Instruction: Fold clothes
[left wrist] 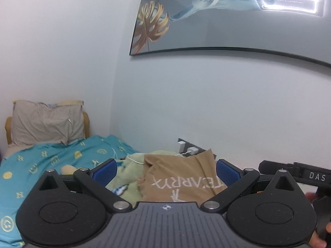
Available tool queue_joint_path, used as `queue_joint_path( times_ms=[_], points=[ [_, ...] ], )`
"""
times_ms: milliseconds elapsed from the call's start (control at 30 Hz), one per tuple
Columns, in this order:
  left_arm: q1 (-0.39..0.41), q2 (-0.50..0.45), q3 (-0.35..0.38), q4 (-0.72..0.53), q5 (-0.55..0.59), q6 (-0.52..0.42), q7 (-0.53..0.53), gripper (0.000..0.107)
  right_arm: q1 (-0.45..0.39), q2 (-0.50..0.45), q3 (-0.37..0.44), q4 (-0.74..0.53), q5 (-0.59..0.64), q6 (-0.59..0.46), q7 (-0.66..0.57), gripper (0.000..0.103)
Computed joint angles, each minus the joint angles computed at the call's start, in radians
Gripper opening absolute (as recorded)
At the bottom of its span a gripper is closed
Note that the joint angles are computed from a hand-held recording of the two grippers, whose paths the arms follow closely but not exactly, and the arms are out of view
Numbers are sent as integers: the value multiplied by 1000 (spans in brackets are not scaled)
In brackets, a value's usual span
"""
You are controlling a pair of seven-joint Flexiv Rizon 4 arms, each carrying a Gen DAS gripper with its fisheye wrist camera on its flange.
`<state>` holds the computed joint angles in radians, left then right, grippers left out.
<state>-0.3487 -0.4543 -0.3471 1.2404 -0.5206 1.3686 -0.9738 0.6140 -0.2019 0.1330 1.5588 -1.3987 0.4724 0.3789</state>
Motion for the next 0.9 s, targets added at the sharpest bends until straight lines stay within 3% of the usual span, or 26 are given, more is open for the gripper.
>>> queue_joint_path(
  times_ms=[133,300,400,600,733,900],
  points=[
    [61,29,-95,113,-62,91,125,103,33,-27,-3,-10,-45,-57,-30,103],
    [112,21,-183,188,-113,196,200,103,66,-58,-13,-22,-86,-82,-30,103],
    [196,15,-301,238,-127,265,236,103,85,-80,-26,-30,-113,-103,-36,103],
    [389,3,-542,336,-72,385,224,103,109,-117,-49,-42,-148,-131,-34,103],
    [456,-17,-621,387,19,500,176,103,137,-142,-66,-52,-182,-183,-54,103],
    [558,-50,-728,445,123,543,84,103,152,-171,-76,-67,-197,-180,-34,103]
  ],
)
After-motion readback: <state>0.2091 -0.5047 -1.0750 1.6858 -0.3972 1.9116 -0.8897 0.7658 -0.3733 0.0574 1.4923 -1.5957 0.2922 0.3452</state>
